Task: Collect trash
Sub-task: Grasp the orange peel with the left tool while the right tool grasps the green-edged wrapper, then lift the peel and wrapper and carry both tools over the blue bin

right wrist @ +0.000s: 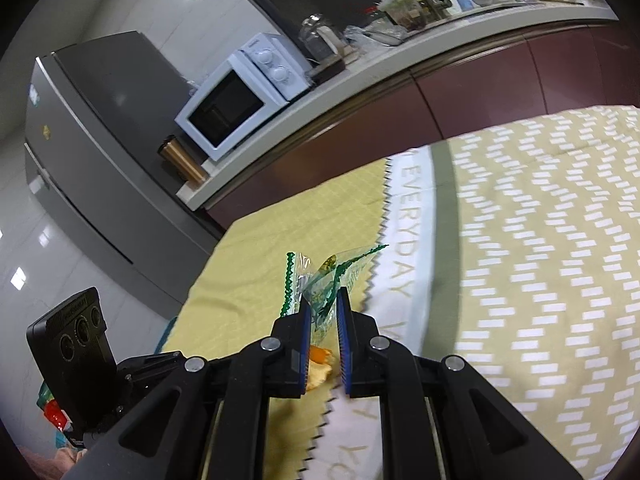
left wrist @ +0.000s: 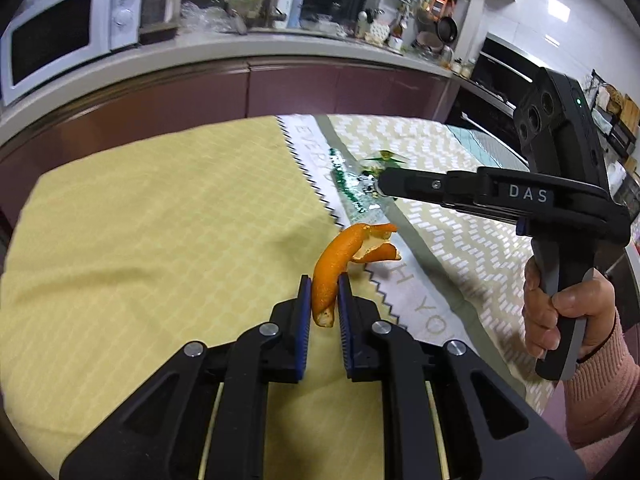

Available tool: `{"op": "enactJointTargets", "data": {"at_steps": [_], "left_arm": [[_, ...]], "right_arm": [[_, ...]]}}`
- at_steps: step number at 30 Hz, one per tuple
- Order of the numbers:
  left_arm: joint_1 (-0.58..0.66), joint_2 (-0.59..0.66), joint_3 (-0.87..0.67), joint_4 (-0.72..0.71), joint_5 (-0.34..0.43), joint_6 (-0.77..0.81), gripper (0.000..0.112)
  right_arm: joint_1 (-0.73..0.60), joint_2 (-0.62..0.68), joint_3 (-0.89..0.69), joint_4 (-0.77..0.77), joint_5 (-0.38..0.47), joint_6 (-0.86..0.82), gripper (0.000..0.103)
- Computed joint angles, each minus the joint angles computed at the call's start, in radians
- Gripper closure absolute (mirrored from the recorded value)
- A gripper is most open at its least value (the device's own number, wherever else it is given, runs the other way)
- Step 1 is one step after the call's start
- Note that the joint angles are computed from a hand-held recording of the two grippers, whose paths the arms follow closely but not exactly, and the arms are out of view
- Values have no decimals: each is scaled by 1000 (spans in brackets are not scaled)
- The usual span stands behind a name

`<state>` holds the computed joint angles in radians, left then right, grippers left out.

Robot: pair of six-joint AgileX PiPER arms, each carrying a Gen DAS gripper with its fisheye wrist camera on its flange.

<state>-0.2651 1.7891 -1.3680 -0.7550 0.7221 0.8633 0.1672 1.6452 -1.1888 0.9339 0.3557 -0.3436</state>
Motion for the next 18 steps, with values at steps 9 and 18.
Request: {"op": "enactJointTargets", "data": {"at_steps": [9,18], "left_arm": [[140,-139,123,-43,6,77,99],[312,-219,209,-97,67,179,99]], "right_arm": [[82,15,-53,-7,-21,9,92],[156,65,-126,-41,-29,58,92]]}}
